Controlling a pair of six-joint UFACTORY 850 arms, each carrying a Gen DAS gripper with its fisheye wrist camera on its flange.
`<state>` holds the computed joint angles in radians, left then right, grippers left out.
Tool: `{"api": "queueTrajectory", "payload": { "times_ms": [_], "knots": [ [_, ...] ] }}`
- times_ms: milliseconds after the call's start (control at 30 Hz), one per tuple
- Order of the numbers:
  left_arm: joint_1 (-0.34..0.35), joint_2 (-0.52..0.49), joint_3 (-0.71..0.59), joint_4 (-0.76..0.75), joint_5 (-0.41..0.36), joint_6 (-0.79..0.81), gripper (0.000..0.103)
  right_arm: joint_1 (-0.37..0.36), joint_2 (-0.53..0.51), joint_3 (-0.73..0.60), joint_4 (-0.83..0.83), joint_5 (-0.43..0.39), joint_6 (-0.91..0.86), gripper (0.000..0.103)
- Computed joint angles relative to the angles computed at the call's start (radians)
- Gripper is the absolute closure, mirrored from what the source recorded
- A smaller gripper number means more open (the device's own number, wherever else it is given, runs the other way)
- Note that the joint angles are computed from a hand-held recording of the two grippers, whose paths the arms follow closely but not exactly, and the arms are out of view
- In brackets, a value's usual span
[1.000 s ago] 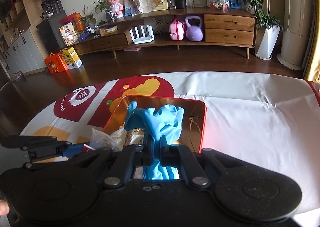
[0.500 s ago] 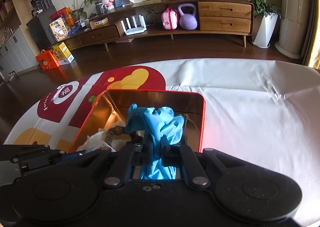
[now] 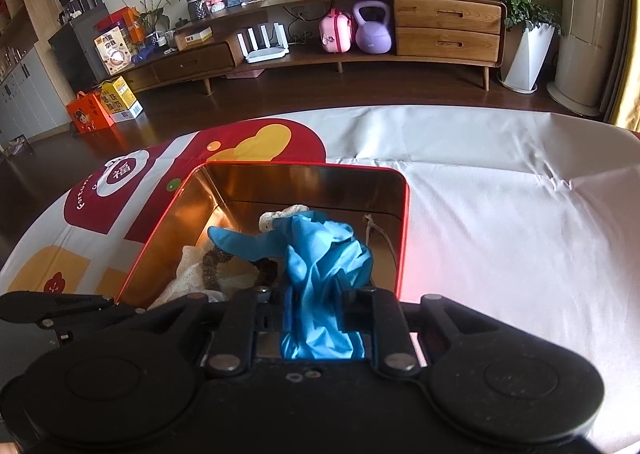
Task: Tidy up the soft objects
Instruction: 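Lower the glove and packet into the tin and open both grippers, then withdraw both grippers from the tin toward the cotton swabs and mask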
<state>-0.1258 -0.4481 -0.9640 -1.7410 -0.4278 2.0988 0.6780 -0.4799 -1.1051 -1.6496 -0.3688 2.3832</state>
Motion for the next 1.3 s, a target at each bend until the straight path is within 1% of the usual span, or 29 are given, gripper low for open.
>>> {"api": "queueTrajectory", "payload": {
  "times_ms": [100,167,267,400,500,567,633,833,900,1000,1100,1167,1300],
  "knots": [
    [0.001,0.004,-0.002,0.032,0.003,-0.051,0.087,0.002,0.011,0.008,-0.014,0.001,0.019,0.075],
    [0.008,0.003,-0.013,0.105,-0.009,-0.144,0.086,0.006,0.021,0.016,-0.017,0.002,0.02,0.068],
    [0.015,0.007,-0.018,0.147,-0.018,-0.216,0.086,0.014,0.037,0.027,-0.008,-0.005,0.013,0.066],
    [0.019,0.03,-0.001,0.143,-0.021,-0.222,0.084,0.025,0.062,0.044,0.006,-0.017,0.01,0.061],
    [0.017,0.054,0.022,0.114,-0.007,-0.184,0.079,0.036,0.082,0.057,0.022,-0.032,0.0,0.055],
    [0.017,0.071,0.036,0.1,-0.008,-0.166,0.076,0.046,0.096,0.066,0.034,-0.045,-0.007,0.048],
    [0.021,0.085,0.047,0.115,-0.016,-0.171,0.075,0.057,0.112,0.076,0.047,-0.059,-0.018,0.044],
    [0.036,0.14,0.089,0.132,-0.036,-0.168,0.074,0.094,0.162,0.11,0.052,-0.086,-0.014,0.04],
    [0.04,0.161,0.106,0.135,-0.039,-0.163,0.07,0.11,0.174,0.118,0.069,-0.1,-0.029,0.04],
    [0.054,0.192,0.133,0.123,-0.059,-0.143,0.039,0.134,0.196,0.132,0.097,-0.116,-0.053,0.04],
    [0.066,0.223,0.159,0.12,-0.072,-0.127,0.039,0.157,0.218,0.145,0.12,-0.134,-0.067,0.037],
    [0.074,0.248,0.177,0.125,-0.079,-0.129,0.038,0.173,0.234,0.156,0.132,-0.149,-0.074,0.034],
    [0.089,0.295,0.213,0.133,-0.086,-0.125,0.038,0.202,0.263,0.18,0.145,-0.17,-0.075,0.031]
  ]
}}
